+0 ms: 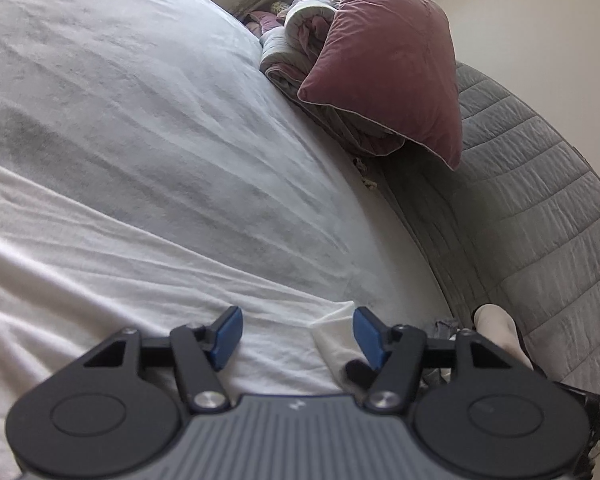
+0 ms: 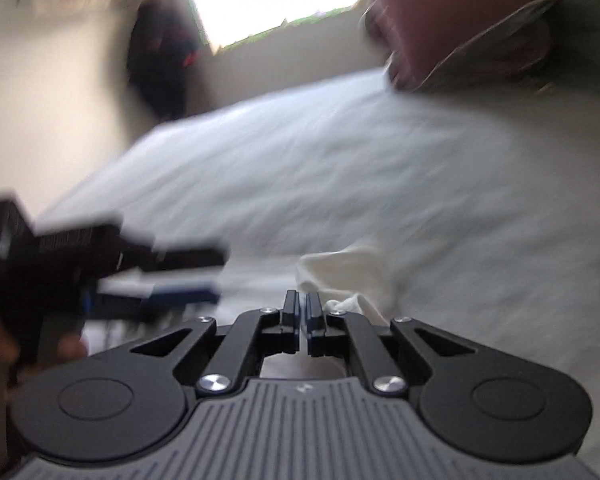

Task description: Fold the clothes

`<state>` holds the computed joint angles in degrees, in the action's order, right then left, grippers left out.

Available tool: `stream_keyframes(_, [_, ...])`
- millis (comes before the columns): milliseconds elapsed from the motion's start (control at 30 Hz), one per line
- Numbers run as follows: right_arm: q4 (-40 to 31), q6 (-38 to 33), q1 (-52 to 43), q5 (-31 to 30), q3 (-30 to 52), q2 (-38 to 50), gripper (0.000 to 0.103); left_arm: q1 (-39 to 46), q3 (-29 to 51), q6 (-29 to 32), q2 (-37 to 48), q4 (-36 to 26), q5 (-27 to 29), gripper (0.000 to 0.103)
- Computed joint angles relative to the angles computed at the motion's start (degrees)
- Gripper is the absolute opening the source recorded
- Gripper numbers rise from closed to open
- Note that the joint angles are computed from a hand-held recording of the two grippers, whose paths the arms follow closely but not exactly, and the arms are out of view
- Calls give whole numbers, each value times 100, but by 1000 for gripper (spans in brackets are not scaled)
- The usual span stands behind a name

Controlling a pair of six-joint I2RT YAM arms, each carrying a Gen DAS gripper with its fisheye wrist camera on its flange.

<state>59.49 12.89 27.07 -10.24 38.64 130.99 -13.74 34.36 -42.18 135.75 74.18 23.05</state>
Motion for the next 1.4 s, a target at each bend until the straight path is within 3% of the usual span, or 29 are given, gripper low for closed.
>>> stream_keyframes(133, [536, 149, -90, -53, -205, 26, 21, 6, 0, 10, 8, 9, -1, 63])
stream_keyframes(167, [809, 279, -134, 2, -296, 59, 38, 6, 2, 2, 17, 18, -5, 63])
stream_keyframes(233, [1245, 534, -173, 351, -410, 135, 52, 1, 5, -5, 30, 33, -17, 63])
stream_keyframes(367, [1068, 1040, -300, 912, -130, 311, 52, -20, 1, 32, 33, 30, -66, 63])
stream_keyframes(500, [1552, 1978, -714, 525, -176, 503, 52, -13, -3, 45, 41, 42, -70, 63])
stream_keyframes(567, [1594, 2021, -806, 389, -169, 518, 52, -12, 0, 49, 55, 53, -77, 63])
stream_keyframes(633, [1122, 1715, -647, 532, 24, 466, 52, -24, -2, 83, 55, 46, -105, 63])
stream_keyframes(700, [645, 1418, -493, 679, 233, 426, 48, -55, -1, 105, 39, 23, -156, 63])
stream_keyframes(833, [142, 916, -160, 1085, 450, 340, 12, -73, 9, 137, 36, 12, -188, 63])
stream_keyframes(1033, [462, 815, 73, 2386, 107, 89, 12, -20, 13, 113, 105, 120, -91, 63])
stream_keyframes(1133, [17, 703, 27, 2883, 224, -126, 10, -18, 12, 117, 122, 146, -86, 63])
stream_keyframes(1167, [-191, 560, 31, 3105, 324, -157, 5, -31, 15, 139, 118, 133, -106, 63])
stream_keyframes(1300, [-1209, -487, 196, 4548, 991, 37, 4, -127, 14, 346, 57, 21, -238, 64])
stream_keyframes(1400, [-1450, -35, 28, 4168, 757, -181, 4, -218, 3, 505, -1, -67, -391, 64])
